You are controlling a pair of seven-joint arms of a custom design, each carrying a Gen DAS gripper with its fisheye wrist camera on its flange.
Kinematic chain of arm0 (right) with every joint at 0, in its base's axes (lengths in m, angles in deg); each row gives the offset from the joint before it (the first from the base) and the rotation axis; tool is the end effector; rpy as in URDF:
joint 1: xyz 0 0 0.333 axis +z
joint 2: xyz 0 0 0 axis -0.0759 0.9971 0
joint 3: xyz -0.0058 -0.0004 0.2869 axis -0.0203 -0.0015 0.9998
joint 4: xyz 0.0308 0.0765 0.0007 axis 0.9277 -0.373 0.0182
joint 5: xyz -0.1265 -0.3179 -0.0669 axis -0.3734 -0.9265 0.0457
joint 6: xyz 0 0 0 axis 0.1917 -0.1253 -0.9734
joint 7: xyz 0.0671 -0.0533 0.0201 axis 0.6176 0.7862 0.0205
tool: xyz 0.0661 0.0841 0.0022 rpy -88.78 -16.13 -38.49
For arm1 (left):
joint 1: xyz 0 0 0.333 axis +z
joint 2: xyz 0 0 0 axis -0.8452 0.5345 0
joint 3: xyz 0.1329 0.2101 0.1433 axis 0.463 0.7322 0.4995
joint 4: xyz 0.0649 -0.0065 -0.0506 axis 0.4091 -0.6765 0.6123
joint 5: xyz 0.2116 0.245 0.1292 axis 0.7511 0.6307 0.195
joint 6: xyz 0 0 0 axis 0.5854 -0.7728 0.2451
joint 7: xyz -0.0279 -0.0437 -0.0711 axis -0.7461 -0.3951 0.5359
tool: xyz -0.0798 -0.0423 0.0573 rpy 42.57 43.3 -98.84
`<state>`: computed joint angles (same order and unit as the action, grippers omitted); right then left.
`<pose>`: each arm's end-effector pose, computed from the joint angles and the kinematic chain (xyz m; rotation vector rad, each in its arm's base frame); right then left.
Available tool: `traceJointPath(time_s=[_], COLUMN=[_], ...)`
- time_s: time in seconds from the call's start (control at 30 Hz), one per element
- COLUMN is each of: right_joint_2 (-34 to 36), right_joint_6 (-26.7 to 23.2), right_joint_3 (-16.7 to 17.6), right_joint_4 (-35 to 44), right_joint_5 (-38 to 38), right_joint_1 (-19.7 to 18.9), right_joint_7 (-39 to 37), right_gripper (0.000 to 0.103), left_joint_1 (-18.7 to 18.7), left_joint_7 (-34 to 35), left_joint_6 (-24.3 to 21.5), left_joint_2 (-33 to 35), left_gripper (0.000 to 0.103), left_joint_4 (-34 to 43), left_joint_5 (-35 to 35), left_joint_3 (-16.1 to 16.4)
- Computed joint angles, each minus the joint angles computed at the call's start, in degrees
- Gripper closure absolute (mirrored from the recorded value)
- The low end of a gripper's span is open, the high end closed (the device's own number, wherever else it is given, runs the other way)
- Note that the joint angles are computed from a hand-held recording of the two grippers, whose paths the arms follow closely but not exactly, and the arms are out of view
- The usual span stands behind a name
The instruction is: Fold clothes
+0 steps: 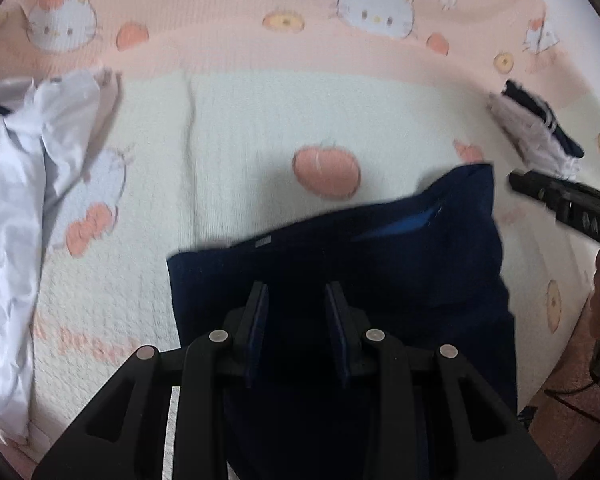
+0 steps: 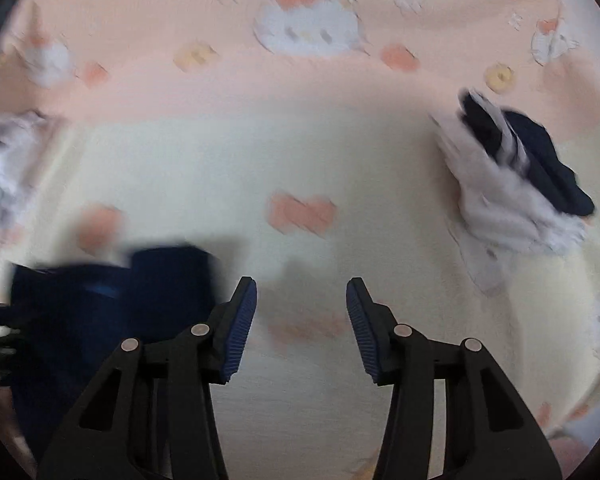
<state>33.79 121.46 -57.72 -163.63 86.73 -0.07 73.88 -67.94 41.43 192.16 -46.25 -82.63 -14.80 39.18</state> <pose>0.6910 0.1084 0.4457 -2.2104 1.4736 -0.3598 0.5830 -0.1661 0.4288 -2.1305 1.8677 -0.5484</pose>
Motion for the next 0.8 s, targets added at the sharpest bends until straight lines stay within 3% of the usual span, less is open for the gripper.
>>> traceJointPath(time_s=[0.07,0.13,0.2,0.27,0.37,0.47,0.5,0.57,0.63,0.73,0.8], right_joint_2=[-0.14,-0.89,-0.62,-0.09,1.7,1.04,1.14,1.98,3.15,5.14,3.27], right_joint_6=[-4.04,-4.11,-0.59,3.7,4.37,4.29,2.13,-1.83,-0.91,-3.49,-1.73], right_joint_3=[3.2,2.54,-1.04,-1.56,-3.34,0.28,2.76,4.09,0.26,-1.2,-1.73], right_joint_4=[0.26,-2.42,-5.07,-6.41,-2.8,-2.45,-1.64,-0.02,0.11,3.77,2.15], right_joint_5=[3.25,1.8,-4.24,-4.69,-5.5,-2.04,0.53,1.95,-3.25,-1.81,-1.35], right_joint_1=[-1.61,0.19,3.86,3.74,3.91,0.44,-1.38,-1.89,1.89,1.1,0.09], right_joint_7=[-6.0,-8.46,-5.64,-3.17,5.32,3.88,0.22,-5.02,-3.41,2.86,5.34], right_gripper=[0.055,0.055,0.057,0.045,0.045,0.045,0.045,0.046,0.047,0.045,0.045], left_joint_1=[-0.88,-0.76,-0.97,-0.17,1.52,2.39,2.16,1.25,1.97,2.99,3.42], left_joint_7=[-1.89,-3.07,-5.69,-6.98,-7.23,-1.78,-0.46,1.04,3.18,1.54,-0.22], left_joint_6=[-4.86,-5.07,-6.46,-6.11,-2.57,3.37,3.3,0.5,-4.66,-3.73,-2.15], left_joint_2=[1.39,1.45,1.29,0.95,-0.64,-2.04,-1.62,0.2,3.25,2.03,0.74], left_gripper=[0.072,0.072,0.076,0.084,0.082,0.075,0.071,0.07,0.07,0.07,0.07], left_joint_4=[2.1,1.71,2.15,1.43,-0.93,-3.12,-2.55,0.52,5.31,4.41,3.48], left_joint_5=[2.95,3.92,5.59,5.22,1.21,-1.99,-2.27,-2.19,-2.21,-5.11,-5.15], left_joint_3=[1.02,1.3,1.96,1.94,1.01,-0.86,-1.09,-1.21,0.02,0.8,1.46])
